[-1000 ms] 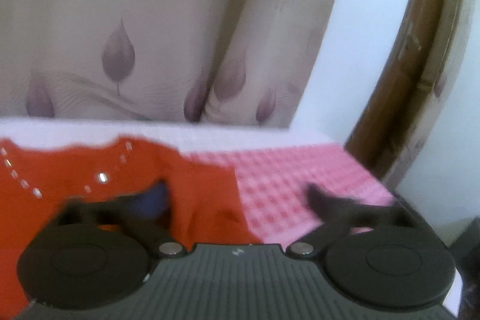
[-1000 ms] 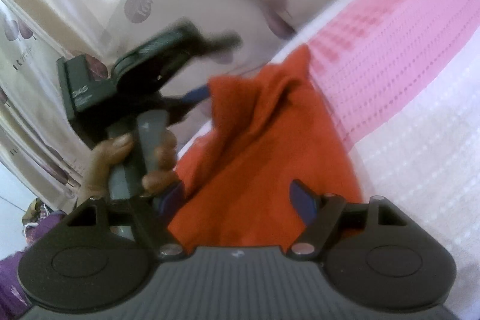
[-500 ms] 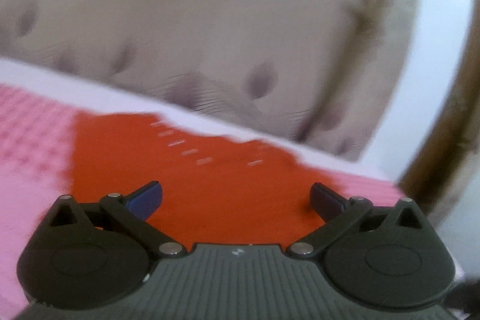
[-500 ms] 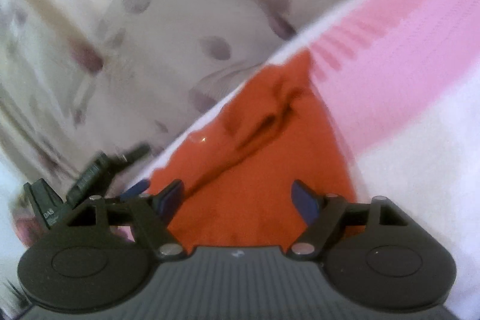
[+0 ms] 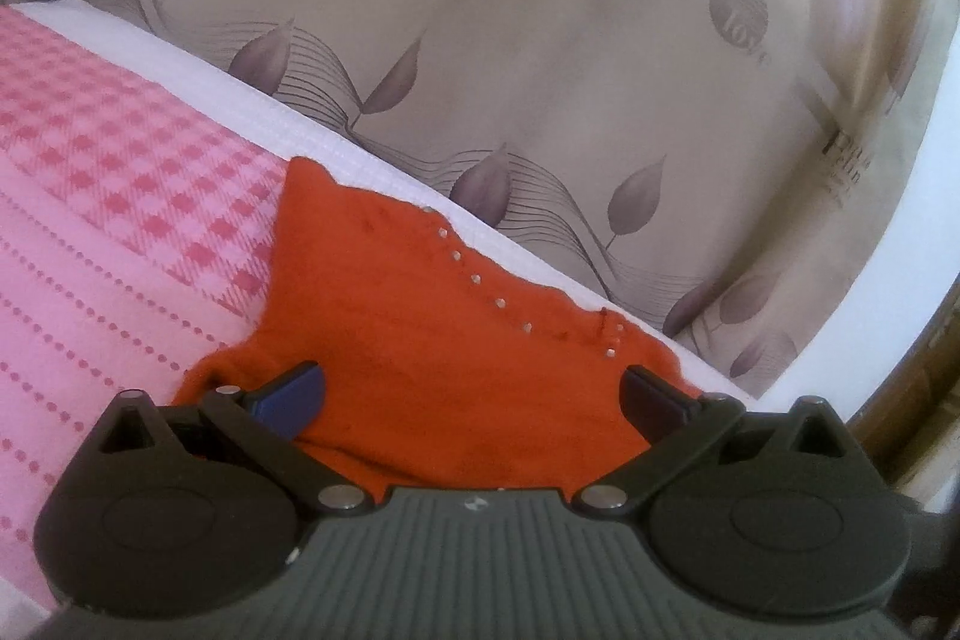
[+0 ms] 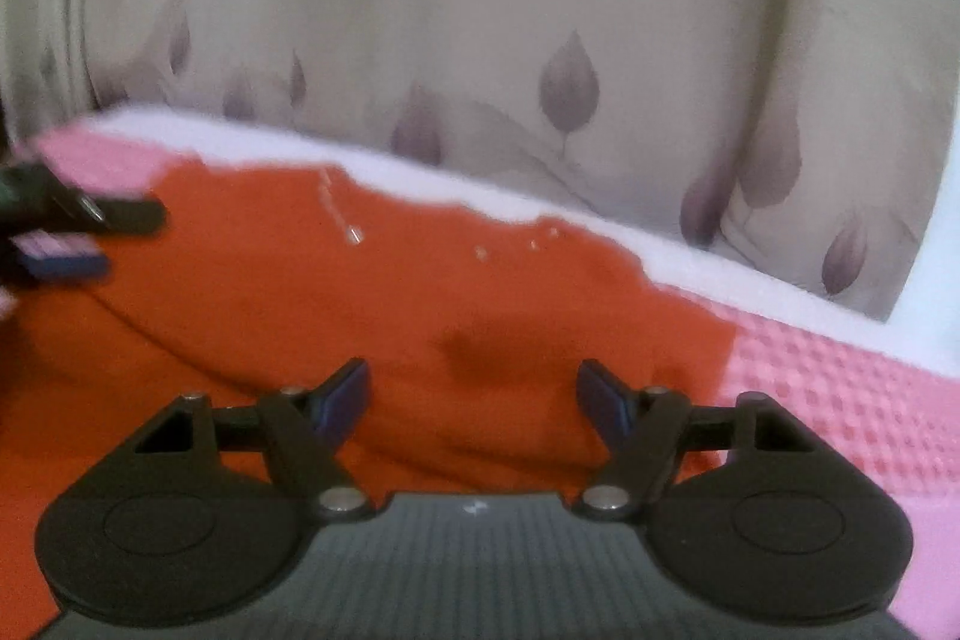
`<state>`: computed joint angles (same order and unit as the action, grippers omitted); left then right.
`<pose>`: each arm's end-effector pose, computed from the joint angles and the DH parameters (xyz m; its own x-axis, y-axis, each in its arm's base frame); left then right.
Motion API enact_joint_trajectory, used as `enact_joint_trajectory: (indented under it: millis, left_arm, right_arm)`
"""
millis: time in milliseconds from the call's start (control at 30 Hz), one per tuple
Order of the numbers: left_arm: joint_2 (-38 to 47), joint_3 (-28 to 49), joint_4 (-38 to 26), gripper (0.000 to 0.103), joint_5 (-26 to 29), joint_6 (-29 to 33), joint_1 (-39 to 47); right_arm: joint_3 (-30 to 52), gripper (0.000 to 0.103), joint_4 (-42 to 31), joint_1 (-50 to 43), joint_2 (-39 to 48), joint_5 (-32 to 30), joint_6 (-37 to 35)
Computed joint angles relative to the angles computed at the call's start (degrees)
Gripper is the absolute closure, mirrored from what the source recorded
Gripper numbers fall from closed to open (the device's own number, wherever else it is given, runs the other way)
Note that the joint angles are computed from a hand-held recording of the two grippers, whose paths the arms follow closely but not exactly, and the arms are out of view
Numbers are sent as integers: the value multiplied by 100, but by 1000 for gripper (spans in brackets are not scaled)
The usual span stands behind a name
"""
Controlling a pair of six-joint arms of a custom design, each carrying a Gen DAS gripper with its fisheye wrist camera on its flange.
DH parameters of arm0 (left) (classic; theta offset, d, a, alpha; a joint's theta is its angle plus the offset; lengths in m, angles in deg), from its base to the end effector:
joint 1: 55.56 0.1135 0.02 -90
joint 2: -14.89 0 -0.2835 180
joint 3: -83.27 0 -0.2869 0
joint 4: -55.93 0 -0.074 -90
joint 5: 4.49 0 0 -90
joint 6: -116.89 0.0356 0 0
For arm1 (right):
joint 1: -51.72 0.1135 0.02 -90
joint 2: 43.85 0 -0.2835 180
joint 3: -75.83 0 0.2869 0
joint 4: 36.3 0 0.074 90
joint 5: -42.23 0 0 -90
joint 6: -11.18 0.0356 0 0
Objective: Fold small clothes
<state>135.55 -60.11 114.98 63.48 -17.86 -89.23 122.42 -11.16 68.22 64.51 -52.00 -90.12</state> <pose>0.2499 -0.1504 0.0268 -0.4123 -0.5095 -0.7553 -0.0835 0.8466 -0.5256 0.3184 0.0971 0.0645 -0.4944 -0.3502 -0.7956 -0.4455 0.8880 -0.1141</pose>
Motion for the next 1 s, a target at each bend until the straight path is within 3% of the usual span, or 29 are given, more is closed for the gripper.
enact_joint_trajectory:
  millis: [33, 100, 133, 233, 367, 433, 567, 667, 767, 867, 1000]
  left_arm:
    - [17, -10, 43, 0, 26, -16, 18]
    - [34, -17, 71, 0, -15, -59, -41]
    - [37, -21, 83, 0, -1, -65, -31]
    - [53, 0, 64, 0, -18, -88, -32]
    - [44, 3, 54, 0, -3, -111, -24]
    - [52, -3, 67, 0, -5, -126, -26]
    - [50, -2, 62, 0, -10, -137, -27]
    - [50, -3, 62, 0, -3, -130, -21]
    - [43, -4, 45, 0, -7, -135, -19]
    - [39, -6, 31, 0, -15, -137, -22]
    - [38, -10, 40, 0, -11, -152, -21]
  right_arm:
    - [113, 33, 29, 45, 179, 236, -158]
    - [106, 73, 191, -197, 188, 342, 40]
    - [90, 75, 227, -431, 134, 295, 313]
    - [129, 74, 141, -1435, 70, -271, 933]
    - [193, 74, -19, -2699, 67, -2701, 1375]
    - [351, 70, -275, -2856, 124, -2951, 1457]
    - [524, 34, -362, -3098, 332, -3346, 1484]
    - [456, 30, -206, -3161, 341, -3805, 1718]
    - [-34, 30, 113, -2685, -108, -3379, 1151]
    - [-489, 31, 497, -1582, -441, -2076, 118]
    - [-268, 32, 692, -431, 92, -585, -907]
